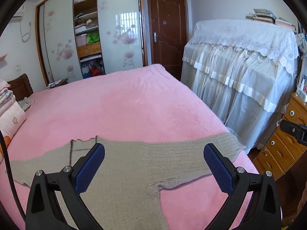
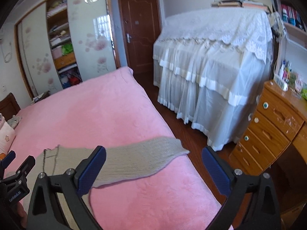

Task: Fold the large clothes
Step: 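Move the right gripper to the sleeve cuff and grasp it, then lift the sleeve with the right gripper, fold it across the cardigan front, release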

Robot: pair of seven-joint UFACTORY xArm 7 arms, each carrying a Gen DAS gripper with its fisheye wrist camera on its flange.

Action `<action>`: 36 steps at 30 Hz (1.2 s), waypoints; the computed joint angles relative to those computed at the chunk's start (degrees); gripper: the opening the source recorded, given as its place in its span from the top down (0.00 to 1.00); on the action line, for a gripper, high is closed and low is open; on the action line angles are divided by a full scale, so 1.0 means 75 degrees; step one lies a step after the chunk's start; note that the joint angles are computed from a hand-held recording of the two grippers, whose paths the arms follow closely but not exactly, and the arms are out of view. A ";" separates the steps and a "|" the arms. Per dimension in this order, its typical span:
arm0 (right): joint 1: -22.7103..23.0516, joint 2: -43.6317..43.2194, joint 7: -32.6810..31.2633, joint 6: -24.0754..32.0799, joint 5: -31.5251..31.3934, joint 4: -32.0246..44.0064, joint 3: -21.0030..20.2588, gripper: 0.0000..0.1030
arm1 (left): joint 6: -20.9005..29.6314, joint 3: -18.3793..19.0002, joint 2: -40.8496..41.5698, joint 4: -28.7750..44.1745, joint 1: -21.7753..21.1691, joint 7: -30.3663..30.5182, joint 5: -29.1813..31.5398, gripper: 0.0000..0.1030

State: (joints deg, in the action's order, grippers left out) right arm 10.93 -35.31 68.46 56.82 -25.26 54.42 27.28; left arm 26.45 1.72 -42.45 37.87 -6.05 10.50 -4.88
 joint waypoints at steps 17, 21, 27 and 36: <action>0.0275 0.2621 0.0329 -0.2815 0.0846 -0.1541 -0.1530 0.21 | -0.1995 -0.1799 0.3559 -0.0001 0.1286 -0.2619 0.2370 0.11; 0.0337 0.3091 0.0383 -0.3223 0.1122 -0.1659 -0.1817 0.23 | -0.1864 -0.1615 0.4151 0.0204 0.1086 -0.3064 0.2838 0.15; 0.0369 0.3502 0.0710 -0.3496 0.1005 -0.1613 -0.1957 0.23 | -0.1896 -0.1197 0.4649 0.0354 0.0770 -0.3457 0.3314 0.15; 0.0449 0.3760 0.1233 -0.3719 0.0176 -0.1143 -0.1980 0.85 | -0.1753 -0.0721 0.4444 0.0267 0.0492 -0.2720 0.2683 0.15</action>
State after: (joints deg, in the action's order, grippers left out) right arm 14.30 -7.11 77.71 28.93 -23.94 45.85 12.43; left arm 13.30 -3.69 -9.12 39.88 -2.36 -9.90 15.24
